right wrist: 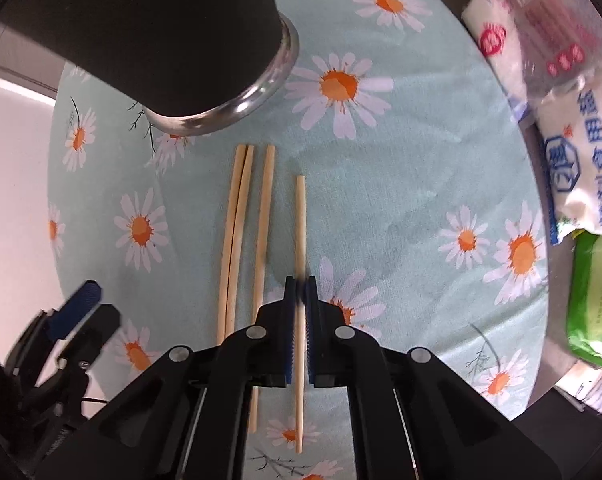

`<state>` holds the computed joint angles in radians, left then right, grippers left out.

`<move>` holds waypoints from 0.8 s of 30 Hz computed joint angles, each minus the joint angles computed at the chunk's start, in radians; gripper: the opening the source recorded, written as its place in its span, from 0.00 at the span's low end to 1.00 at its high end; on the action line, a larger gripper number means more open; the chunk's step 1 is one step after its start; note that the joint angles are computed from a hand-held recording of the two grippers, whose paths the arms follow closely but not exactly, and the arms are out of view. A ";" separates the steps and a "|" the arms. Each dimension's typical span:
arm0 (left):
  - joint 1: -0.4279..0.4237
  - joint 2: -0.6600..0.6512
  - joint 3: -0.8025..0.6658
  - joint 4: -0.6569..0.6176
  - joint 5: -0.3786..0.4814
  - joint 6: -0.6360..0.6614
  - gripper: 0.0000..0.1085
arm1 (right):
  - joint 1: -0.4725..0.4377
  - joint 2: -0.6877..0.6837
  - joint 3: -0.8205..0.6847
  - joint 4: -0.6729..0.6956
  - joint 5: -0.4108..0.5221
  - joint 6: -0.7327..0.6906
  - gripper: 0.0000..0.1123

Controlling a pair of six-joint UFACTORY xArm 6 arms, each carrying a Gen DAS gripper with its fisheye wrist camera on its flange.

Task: Organize utensils
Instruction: 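Close the right gripper on a single chopstick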

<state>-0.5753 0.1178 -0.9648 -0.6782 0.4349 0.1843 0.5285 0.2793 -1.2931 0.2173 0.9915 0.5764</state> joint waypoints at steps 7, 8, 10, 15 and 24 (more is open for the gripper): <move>-0.040 0.034 -0.065 0.146 0.037 -0.125 0.37 | -0.049 -0.097 0.123 0.084 -0.082 -0.075 0.05; -0.050 0.041 -0.079 0.160 0.041 -0.136 0.37 | -0.054 -0.112 0.139 0.097 -0.096 -0.088 0.05; -0.066 0.049 -0.103 0.160 0.048 -0.131 0.37 | -0.065 -0.147 0.170 0.083 -0.130 -0.106 0.05; -0.110 0.095 -0.179 0.273 0.070 -0.221 0.37 | -0.111 -0.222 0.239 0.096 -0.172 -0.177 0.05; -0.156 0.207 -0.334 0.467 0.179 -0.393 0.33 | -0.147 -0.333 0.338 0.059 -0.218 -0.257 0.05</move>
